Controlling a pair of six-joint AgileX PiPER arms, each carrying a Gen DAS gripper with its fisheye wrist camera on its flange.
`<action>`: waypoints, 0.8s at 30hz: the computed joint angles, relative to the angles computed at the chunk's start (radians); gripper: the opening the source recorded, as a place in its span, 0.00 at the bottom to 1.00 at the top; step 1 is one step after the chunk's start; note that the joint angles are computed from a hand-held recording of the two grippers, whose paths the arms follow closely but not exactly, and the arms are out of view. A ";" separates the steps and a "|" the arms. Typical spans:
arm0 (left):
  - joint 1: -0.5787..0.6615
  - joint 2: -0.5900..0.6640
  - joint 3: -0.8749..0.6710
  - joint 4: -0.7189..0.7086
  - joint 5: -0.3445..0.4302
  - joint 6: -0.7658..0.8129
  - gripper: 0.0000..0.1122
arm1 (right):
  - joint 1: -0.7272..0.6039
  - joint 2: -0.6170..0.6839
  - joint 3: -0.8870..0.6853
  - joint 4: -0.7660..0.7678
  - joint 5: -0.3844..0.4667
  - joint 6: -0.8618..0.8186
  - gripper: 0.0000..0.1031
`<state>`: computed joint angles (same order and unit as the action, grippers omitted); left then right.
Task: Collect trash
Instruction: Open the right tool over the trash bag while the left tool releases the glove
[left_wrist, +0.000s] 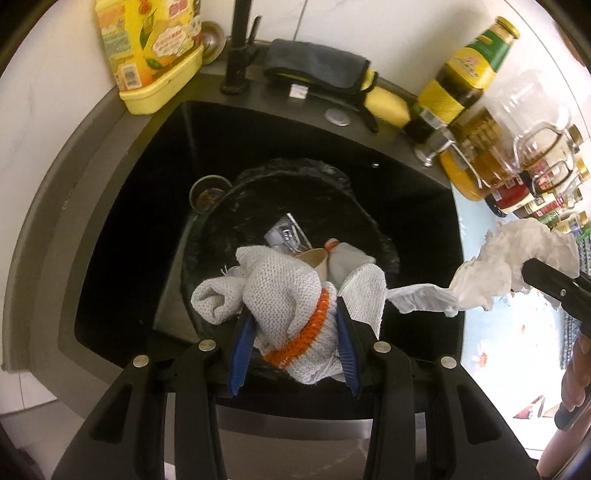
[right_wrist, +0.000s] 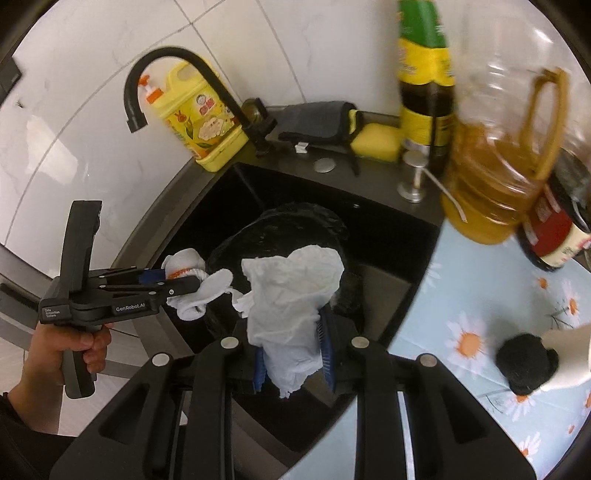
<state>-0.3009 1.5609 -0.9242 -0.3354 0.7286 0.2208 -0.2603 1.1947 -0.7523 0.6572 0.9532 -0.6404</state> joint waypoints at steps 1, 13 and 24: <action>0.017 0.020 -0.009 -0.013 0.002 0.026 0.35 | 0.038 0.025 -0.015 -0.011 -0.020 0.029 0.24; 0.118 0.179 -0.090 -0.122 0.019 0.157 0.35 | 0.263 0.266 -0.180 -0.111 -0.103 0.171 0.26; 0.127 0.261 -0.146 -0.096 0.049 0.082 0.55 | 0.316 0.381 -0.272 -0.123 -0.109 0.217 0.46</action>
